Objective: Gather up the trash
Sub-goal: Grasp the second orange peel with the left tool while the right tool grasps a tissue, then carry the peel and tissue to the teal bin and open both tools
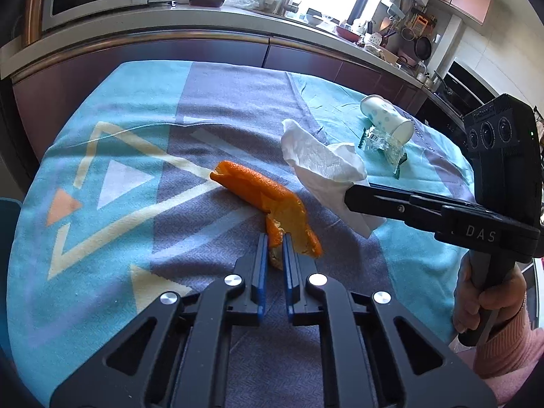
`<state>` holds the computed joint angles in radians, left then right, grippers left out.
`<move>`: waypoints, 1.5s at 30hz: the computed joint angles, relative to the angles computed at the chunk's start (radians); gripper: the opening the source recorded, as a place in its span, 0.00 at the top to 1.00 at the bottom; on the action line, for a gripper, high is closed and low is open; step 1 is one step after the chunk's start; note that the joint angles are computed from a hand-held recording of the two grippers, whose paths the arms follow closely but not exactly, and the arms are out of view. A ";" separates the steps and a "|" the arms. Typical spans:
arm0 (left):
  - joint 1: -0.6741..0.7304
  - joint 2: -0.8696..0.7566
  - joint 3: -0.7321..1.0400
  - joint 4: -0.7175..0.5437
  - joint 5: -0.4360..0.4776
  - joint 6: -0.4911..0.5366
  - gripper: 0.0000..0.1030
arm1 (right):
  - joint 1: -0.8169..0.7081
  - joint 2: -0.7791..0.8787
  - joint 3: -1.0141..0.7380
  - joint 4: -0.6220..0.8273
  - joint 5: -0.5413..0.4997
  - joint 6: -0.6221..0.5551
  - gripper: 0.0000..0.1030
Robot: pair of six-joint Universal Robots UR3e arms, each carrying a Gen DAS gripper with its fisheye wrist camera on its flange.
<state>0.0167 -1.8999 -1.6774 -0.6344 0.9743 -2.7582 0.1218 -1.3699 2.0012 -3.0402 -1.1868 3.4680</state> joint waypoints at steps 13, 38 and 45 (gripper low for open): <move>0.029 0.151 -0.142 0.113 0.018 0.016 0.97 | 0.016 0.008 0.000 -0.051 0.027 0.026 0.88; 0.296 0.436 -0.344 0.045 -0.106 0.145 0.97 | 0.104 0.083 -0.152 -0.023 0.042 0.028 0.88; 0.346 0.481 -0.368 0.031 -0.122 0.164 0.97 | 0.124 0.103 -0.190 -0.012 0.047 0.018 0.88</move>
